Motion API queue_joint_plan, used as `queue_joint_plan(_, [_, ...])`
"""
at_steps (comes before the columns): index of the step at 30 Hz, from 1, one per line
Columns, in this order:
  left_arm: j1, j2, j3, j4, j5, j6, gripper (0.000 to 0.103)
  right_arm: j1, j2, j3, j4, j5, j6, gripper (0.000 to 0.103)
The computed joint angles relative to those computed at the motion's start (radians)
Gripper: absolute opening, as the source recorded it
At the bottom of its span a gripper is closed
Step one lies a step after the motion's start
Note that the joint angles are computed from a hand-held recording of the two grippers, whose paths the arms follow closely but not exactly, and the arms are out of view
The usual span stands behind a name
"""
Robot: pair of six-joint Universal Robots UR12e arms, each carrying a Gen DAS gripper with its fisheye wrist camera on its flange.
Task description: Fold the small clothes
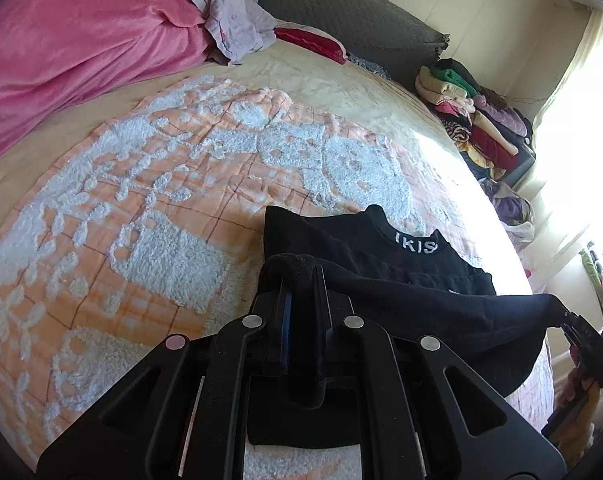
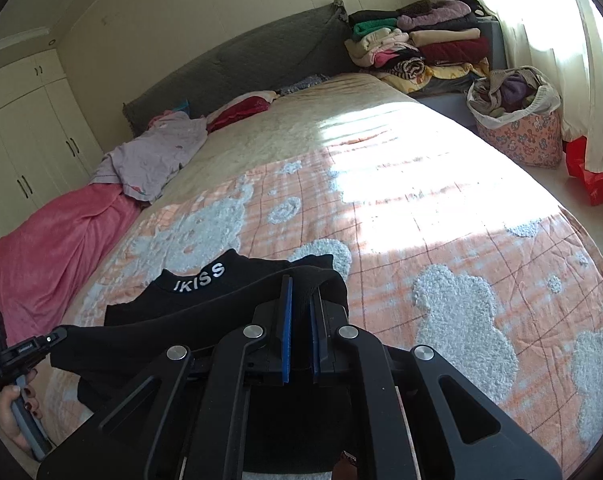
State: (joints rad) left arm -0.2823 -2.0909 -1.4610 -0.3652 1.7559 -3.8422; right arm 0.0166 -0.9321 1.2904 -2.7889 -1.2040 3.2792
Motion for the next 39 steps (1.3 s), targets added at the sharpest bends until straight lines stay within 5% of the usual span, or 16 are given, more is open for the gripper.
queue_joint_plan(10, [-0.005,-0.017,0.016,-0.030,0.036,0.047,0.008,0.014,0.037,-0.039,0.053,-0.055,0.028,0.010])
queue_joint_plan(13, [-0.010,-0.016,0.017,-0.031,0.069,0.049,0.031,0.016,0.034,-0.035,0.045,-0.079,0.031,0.027])
queue_joint_plan(18, [-0.016,-0.003,-0.007,0.035,0.119,0.056,0.042,0.010,0.013,-0.004,-0.001,-0.103,0.045,0.046])
queue_joint_plan(26, [-0.036,0.013,-0.037,0.137,0.152,0.117,0.042,0.018,-0.050,0.074,-0.046,-0.055,-0.103,0.046])
queue_joint_plan(29, [-0.042,0.014,-0.040,0.141,0.132,0.145,0.025,0.029,-0.063,0.088,-0.026,-0.036,-0.169,0.046])
queue_joint_plan(33, [-0.049,0.007,-0.031,0.108,0.091,0.185,0.010,0.045,-0.067,0.094,0.023,-0.016,-0.251,0.035])
queue_joint_plan(39, [-0.061,-0.016,0.002,0.011,0.043,0.253,0.009,0.068,-0.055,0.084,0.104,-0.017,-0.323,0.026])
